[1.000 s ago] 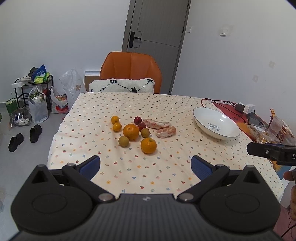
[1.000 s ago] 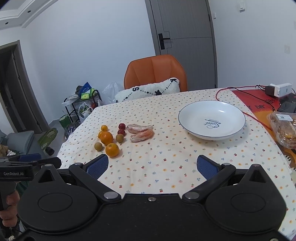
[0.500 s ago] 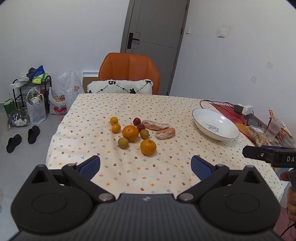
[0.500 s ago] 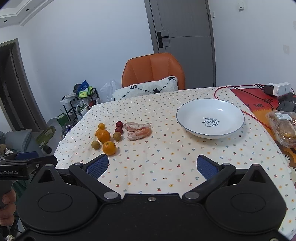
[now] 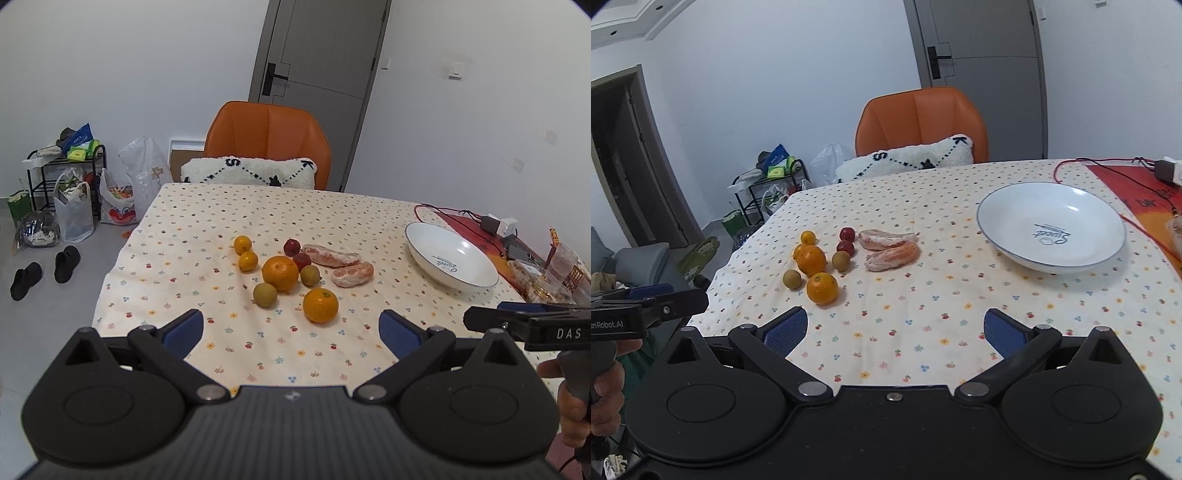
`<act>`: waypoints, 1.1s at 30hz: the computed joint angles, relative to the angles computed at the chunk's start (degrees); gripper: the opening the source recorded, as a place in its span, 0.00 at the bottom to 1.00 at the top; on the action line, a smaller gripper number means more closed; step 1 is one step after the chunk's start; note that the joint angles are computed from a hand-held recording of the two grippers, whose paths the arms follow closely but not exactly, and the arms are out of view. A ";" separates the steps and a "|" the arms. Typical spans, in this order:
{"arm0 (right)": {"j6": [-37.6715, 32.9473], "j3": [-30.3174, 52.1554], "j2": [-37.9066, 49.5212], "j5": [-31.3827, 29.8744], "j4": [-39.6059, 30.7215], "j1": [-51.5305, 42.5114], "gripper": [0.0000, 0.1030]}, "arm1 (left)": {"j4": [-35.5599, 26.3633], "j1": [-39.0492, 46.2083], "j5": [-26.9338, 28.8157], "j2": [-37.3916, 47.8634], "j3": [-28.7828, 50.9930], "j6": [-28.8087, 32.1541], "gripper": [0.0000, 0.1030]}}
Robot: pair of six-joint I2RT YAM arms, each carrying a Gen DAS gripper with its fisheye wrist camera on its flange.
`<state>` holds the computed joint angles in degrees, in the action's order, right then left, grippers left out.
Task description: Organize fruits
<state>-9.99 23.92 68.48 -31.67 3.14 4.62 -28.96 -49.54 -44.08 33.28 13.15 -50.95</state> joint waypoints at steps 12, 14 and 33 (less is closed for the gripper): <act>3.58 4.20 13.29 -0.25 10.13 6.72 0.98 | 15.13 16.69 12.79 2.88 -4.50 14.59 0.81; 3.97 5.16 15.18 0.38 10.93 8.11 0.92 | 17.93 19.74 15.33 4.62 -4.95 16.43 0.76; 5.43 18.61 33.17 0.00 10.48 16.06 0.55 | 48.30 38.91 32.69 35.63 -3.56 26.21 0.43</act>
<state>-4.55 42.53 101.66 -31.67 13.62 20.68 19.35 -10.63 -11.39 68.91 9.59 -24.74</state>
